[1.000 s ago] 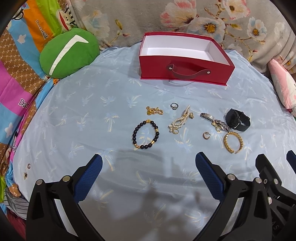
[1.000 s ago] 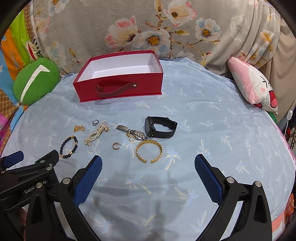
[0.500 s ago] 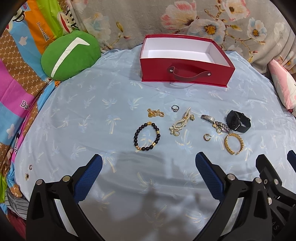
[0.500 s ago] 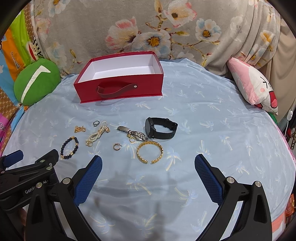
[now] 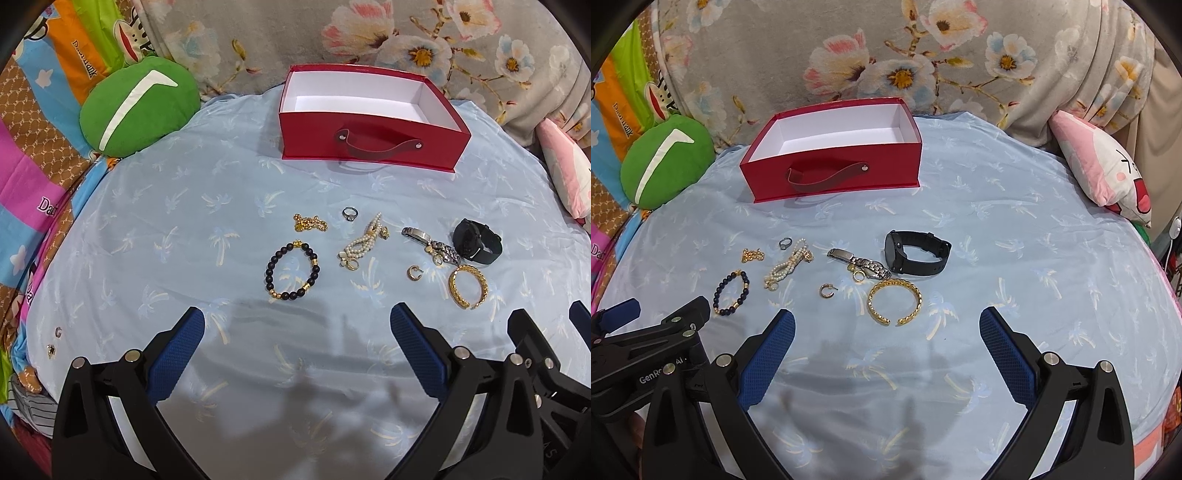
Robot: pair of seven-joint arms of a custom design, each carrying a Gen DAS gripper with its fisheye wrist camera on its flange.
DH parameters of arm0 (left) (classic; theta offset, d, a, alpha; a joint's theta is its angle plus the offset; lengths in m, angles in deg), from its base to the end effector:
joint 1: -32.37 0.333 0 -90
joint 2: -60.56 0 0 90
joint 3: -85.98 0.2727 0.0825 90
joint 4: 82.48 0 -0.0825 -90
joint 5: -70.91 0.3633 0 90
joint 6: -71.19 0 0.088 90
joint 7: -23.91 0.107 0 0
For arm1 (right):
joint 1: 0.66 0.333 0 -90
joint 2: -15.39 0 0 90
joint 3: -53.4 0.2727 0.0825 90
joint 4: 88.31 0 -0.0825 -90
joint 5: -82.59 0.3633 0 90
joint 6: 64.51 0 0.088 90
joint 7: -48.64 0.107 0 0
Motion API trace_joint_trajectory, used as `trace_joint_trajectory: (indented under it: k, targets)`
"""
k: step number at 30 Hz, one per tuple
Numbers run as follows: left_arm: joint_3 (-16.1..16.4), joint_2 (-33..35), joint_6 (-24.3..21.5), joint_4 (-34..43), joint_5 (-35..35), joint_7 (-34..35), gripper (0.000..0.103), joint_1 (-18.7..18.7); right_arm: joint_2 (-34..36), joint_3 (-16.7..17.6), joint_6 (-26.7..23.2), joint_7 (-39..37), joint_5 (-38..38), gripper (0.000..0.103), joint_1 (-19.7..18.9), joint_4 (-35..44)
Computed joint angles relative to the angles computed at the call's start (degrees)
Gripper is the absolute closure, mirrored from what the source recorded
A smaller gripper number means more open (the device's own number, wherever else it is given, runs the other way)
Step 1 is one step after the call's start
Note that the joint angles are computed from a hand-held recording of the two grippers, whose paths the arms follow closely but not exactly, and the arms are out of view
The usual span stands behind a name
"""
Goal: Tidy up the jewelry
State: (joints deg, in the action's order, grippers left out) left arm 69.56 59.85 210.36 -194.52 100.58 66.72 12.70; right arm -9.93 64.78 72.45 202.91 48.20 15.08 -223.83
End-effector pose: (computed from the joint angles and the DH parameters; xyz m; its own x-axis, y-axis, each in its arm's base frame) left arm 0.4658 -0.3381 0.4980 -0.1056 -0.9935 -0.0418 -0.7971 0.1098 -0.5938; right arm 0.4053 0.2092 0.5086 -0.2895 -0.9572 -0.0005 -0.7172 0.2172 -0.6622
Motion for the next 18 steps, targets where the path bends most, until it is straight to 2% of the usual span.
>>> trace_joint_trajectory:
  k: [7, 15, 18]
  targets:
    - [0.41, 1.31, 1.35, 0.48, 1.8, -2.64, 0.005, -0.06, 1.45, -1.24, 2.72, -2.16, 0.89, 0.005, -0.23, 0.62]
    - [1.99, 3.98, 1.59, 1.91, 2.95, -4.95, 0.005, 0.15, 3.07, -2.96, 10.55, -3.26, -0.58, 0.005, -3.34, -0.94]
    - [2.71, 5.51, 2.03, 2.87, 1.75, -3.28, 0.005, 0.4, 4.98, -4.08, 13.29, -5.24, -0.65, 0.005, -4.55, -0.42]
